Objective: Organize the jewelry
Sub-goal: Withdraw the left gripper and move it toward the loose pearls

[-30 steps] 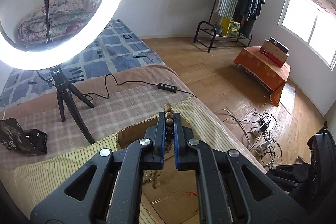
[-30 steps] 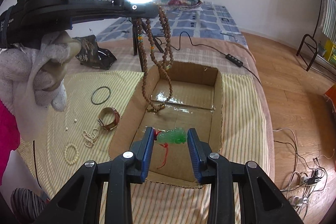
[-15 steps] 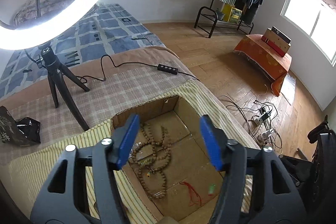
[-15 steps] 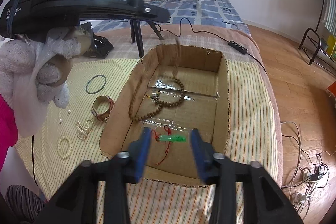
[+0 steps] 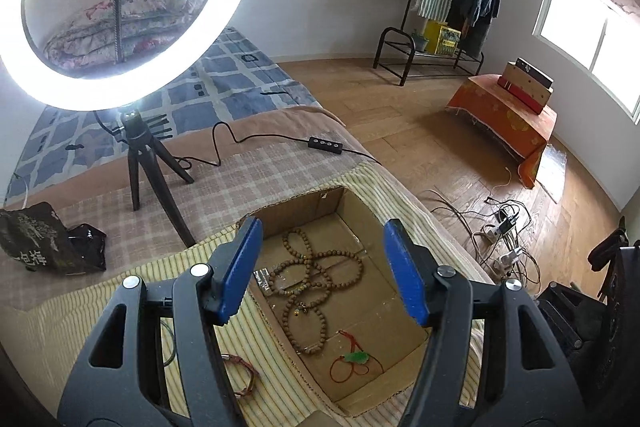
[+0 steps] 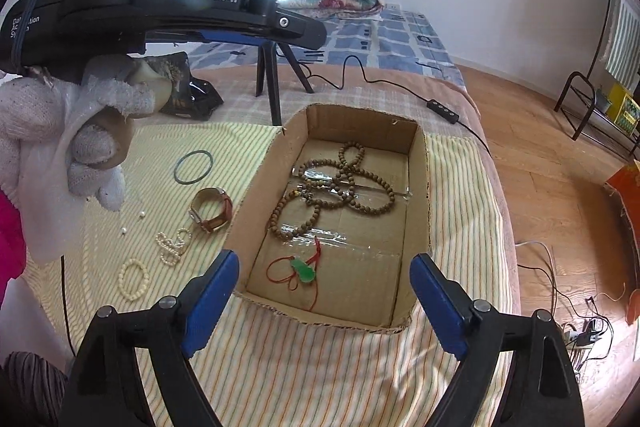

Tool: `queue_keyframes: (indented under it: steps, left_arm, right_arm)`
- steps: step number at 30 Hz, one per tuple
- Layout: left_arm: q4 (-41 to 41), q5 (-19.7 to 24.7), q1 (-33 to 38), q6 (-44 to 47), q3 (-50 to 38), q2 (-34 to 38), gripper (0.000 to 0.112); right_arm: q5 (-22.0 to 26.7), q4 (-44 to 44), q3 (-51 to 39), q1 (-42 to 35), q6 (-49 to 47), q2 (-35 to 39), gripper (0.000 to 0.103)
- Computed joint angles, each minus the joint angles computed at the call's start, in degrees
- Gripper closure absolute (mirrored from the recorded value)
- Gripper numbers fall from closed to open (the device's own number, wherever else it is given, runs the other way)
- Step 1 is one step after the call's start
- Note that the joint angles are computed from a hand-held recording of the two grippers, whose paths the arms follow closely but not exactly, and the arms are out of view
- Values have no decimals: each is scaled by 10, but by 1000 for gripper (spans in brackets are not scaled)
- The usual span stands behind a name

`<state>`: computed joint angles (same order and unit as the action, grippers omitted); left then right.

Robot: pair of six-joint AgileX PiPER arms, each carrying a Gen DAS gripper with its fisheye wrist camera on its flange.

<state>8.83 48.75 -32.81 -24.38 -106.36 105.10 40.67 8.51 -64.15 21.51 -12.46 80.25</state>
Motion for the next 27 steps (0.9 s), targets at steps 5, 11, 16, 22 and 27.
queue_keyframes:
  steps: [5,11,16,22,27]
  left_arm:
    - [33,1,2,-14,65,-76,48]
    - [71,0,17,-23,171,-202,48]
    - [73,6,53,-16,267,-318,48]
    - [56,16,114,12,378,-446,48]
    - [-24,8,199,94,472,-531,54]
  right_arm:
    - [13,-17,1,24,32,-33,14]
    - [25,-34,3,65,71,-69,14]
    - [34,-66,1,119,117,-85,14]
    - [38,-96,-13,171,157,-79,14]
    - [36,-89,-28,186,158,-55,22]
